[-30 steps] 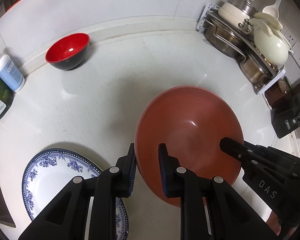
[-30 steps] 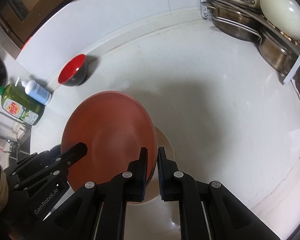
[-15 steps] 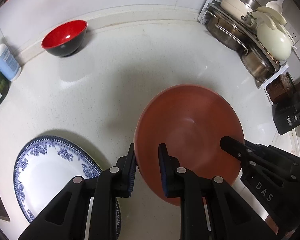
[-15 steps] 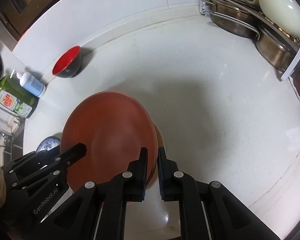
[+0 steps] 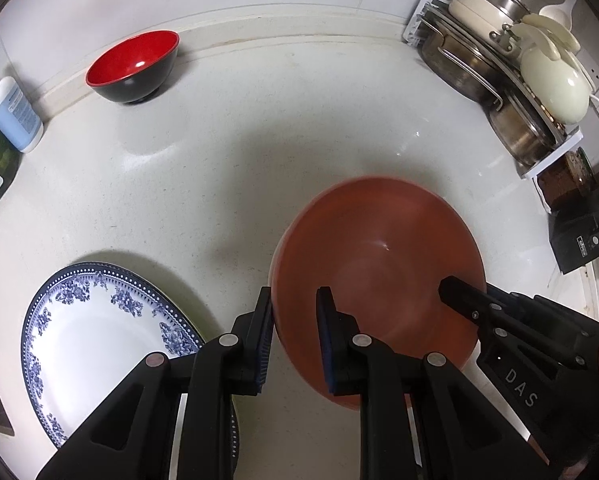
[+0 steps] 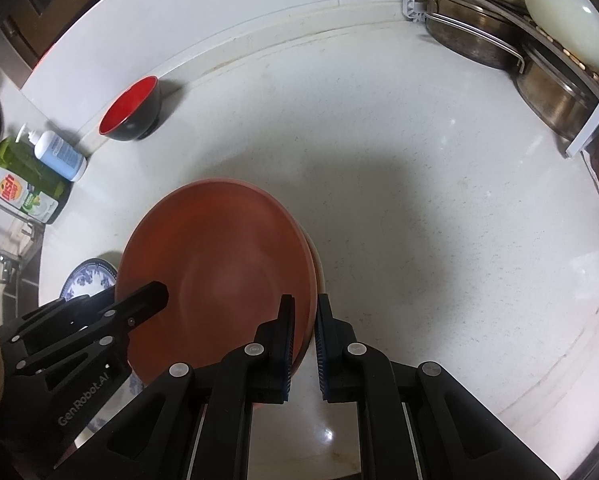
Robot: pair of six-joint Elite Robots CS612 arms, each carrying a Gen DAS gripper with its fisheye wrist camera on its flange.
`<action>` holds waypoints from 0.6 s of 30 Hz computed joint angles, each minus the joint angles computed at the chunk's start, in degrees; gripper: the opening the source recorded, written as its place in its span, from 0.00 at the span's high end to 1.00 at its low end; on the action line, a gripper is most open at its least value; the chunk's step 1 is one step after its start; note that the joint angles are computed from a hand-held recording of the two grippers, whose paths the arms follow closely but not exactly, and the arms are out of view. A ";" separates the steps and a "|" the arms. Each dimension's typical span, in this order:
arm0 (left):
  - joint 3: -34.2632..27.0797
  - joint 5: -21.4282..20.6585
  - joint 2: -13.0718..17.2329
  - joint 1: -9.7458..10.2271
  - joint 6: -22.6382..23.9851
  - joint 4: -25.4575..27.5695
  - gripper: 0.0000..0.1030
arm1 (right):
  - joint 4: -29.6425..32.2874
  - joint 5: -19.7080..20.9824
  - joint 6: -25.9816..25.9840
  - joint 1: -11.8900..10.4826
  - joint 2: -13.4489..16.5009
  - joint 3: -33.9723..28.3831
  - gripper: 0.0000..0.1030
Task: Organize plates and bowls
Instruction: 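Lower the pink bowl into the white bowl and open both grippers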
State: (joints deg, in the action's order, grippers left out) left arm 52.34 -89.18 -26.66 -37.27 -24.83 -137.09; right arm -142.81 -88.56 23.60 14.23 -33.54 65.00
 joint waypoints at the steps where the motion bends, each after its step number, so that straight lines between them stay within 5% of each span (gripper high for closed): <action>1: -0.02 0.22 0.03 -0.03 0.10 0.13 0.80 | -0.11 -0.27 -0.13 0.05 0.03 -0.02 0.88; 8: 0.51 0.90 -0.21 0.03 -0.51 -0.89 0.75 | -0.70 -0.67 -1.09 0.10 0.14 -0.05 0.87; 11: 1.14 2.74 -0.53 -0.17 -0.55 -2.32 0.63 | -0.95 -0.28 -1.11 -0.03 0.05 0.10 0.87; 14: 1.09 2.95 -0.61 -0.14 -0.62 -2.46 0.61 | -0.95 -0.81 -1.14 0.09 0.06 0.06 0.73; 18: 1.04 2.99 -0.63 -0.08 -0.44 -2.59 0.58 | -2.62 -0.74 -0.23 -0.06 -0.44 1.08 0.72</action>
